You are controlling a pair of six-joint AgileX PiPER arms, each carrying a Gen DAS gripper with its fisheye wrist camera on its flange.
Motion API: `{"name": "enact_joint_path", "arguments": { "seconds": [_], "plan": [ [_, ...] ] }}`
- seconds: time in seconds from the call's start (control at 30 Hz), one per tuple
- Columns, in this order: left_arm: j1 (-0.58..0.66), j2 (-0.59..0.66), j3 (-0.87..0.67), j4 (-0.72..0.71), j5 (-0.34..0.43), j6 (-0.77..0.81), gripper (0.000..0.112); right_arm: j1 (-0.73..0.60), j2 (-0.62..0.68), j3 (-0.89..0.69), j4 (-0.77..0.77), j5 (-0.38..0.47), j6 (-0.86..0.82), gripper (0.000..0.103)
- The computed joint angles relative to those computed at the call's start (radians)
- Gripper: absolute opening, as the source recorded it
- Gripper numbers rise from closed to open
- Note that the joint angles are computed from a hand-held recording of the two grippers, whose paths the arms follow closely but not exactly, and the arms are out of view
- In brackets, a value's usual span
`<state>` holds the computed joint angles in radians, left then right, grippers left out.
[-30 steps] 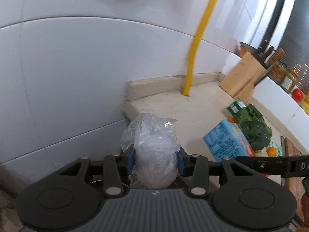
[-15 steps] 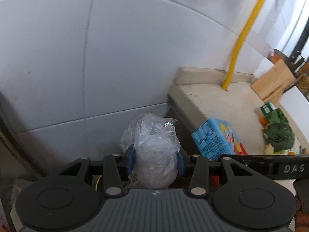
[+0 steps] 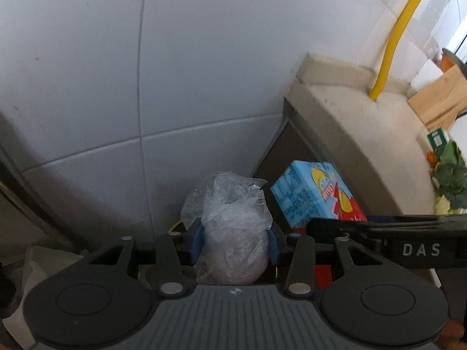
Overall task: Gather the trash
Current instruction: 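Carry the plastic bag and iced tea carton down to the black bin, then open both tools over the bin to drop the bag and carton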
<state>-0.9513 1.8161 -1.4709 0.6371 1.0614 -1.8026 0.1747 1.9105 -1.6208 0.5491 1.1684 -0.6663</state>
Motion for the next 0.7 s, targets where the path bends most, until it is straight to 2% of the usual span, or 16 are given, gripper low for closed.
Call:
{"name": "enact_joint_path", "arguments": {
  "seconds": [0.17,0.3,0.5,0.7],
  "plan": [
    [0.032,0.018,-0.006,-0.06,-0.008,0.043,0.039,0.016,0.029,-0.005,-0.028,-0.003,0.021,0.072],
    [0.074,0.022,0.017,-0.124,-0.055,0.073,0.043,0.029,0.081,-0.039,-0.051,-0.001,0.051,0.072],
    [0.113,0.047,0.001,-0.196,-0.034,0.114,0.049,0.032,0.166,-0.1,-0.038,0.036,0.091,0.073],
    [0.154,0.025,0.06,-0.246,-0.109,0.091,0.051,0.02,0.182,-0.118,-0.041,0.048,0.116,0.074]
  ]
}}
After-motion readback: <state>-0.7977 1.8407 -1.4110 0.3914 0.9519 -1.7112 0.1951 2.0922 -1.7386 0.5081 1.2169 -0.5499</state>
